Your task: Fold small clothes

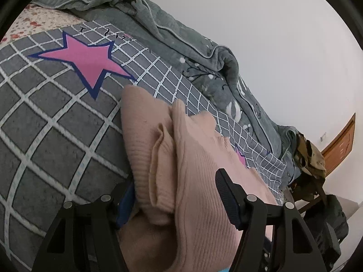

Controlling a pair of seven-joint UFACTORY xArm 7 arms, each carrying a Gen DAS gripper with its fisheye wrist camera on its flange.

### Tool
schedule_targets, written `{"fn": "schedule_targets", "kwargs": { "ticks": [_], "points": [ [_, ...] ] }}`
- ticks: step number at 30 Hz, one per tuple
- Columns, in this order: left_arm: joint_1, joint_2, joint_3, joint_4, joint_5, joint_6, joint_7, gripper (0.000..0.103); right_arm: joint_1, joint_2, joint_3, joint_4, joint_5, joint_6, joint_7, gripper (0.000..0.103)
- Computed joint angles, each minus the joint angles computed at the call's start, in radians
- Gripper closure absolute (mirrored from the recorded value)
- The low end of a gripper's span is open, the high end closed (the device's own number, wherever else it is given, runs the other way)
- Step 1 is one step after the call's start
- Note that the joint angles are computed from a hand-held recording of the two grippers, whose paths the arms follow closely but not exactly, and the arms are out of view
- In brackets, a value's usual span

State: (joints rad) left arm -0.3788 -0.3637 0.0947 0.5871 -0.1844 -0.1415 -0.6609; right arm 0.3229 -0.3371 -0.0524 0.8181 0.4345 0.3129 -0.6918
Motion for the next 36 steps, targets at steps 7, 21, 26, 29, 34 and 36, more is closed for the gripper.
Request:
{"fn": "schedule_targets", "kwargs": {
  "ticks": [7, 21, 26, 29, 34, 36],
  "points": [
    [0.110, -0.016, -0.100, -0.015, -0.022, 0.029, -0.078, 0.060, 0.084, -0.085, -0.143, -0.008, 0.204, 0.130, -0.236, 0.081],
    [0.291, -0.056, -0.262, 0.193, 0.070, 0.366, -0.252, 0.079, -0.114, -0.021, -0.181, 0.147, 0.384, 0.185, -0.288, 0.080],
    [0.389, 0.044, -0.430, 0.497, 0.344, 0.674, -0.429, 0.080, -0.170, 0.007, -0.220, 0.212, 0.477, 0.226, -0.306, 0.080],
    [0.353, 0.157, -0.485, 0.687, 0.447, 0.808, -0.448, 0.081, -0.220, 0.037, -0.242, 0.256, 0.529, 0.270, -0.304, 0.080],
    [0.229, 0.432, -0.573, 1.013, 0.658, 0.989, -0.545, 0.081, -0.296, 0.083, -0.263, 0.320, 0.611, 0.353, -0.308, 0.080],
    [0.166, 0.529, -0.573, 1.095, 0.697, 0.994, -0.553, 0.088, -0.324, 0.104, -0.259, 0.340, 0.633, 0.381, -0.303, 0.080]
  ]
}}
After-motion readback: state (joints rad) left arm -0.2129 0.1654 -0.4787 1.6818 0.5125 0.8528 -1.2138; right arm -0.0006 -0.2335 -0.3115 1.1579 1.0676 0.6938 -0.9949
